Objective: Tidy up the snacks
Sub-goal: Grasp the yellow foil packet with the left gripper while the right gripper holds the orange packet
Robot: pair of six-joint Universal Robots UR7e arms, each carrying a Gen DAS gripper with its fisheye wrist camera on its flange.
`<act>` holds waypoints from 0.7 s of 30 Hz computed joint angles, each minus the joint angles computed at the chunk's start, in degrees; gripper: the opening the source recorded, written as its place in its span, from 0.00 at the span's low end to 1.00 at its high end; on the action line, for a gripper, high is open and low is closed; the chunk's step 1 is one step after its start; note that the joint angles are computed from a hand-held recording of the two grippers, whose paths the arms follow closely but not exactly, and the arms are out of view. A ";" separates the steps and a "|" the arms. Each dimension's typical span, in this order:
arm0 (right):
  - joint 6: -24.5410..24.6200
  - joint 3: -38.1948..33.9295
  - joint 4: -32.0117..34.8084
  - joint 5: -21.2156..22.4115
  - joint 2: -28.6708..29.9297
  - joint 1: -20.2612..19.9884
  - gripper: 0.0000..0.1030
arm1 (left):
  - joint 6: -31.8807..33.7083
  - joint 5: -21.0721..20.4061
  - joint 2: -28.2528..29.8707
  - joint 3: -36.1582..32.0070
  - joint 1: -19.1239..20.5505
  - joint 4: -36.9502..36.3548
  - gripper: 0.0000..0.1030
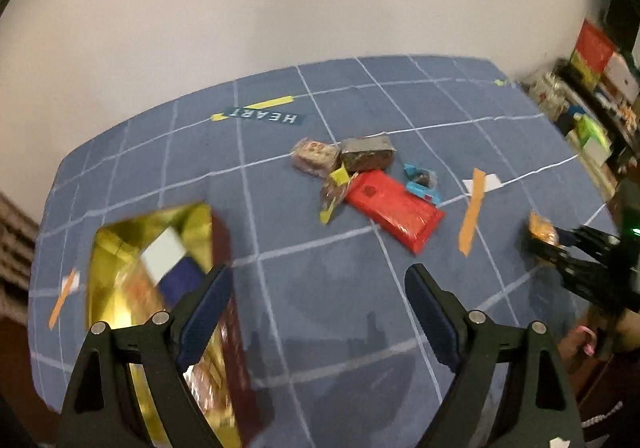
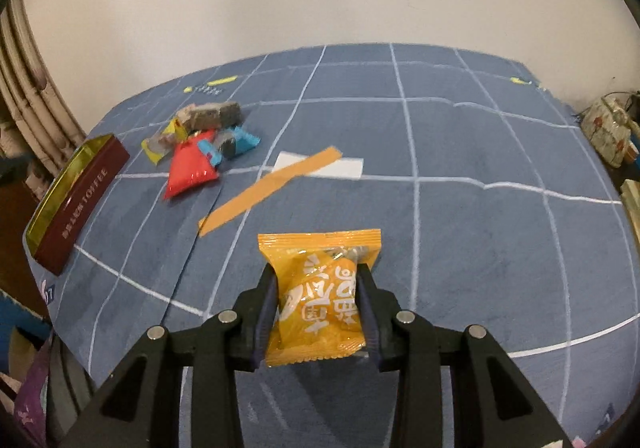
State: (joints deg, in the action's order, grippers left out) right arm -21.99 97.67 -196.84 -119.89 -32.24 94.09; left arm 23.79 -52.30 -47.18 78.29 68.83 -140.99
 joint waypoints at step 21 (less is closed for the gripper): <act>4.53 1.88 1.30 8.18 -1.76 -2.48 0.38 | -6.27 -7.17 23.91 -38.39 6.28 26.50 0.29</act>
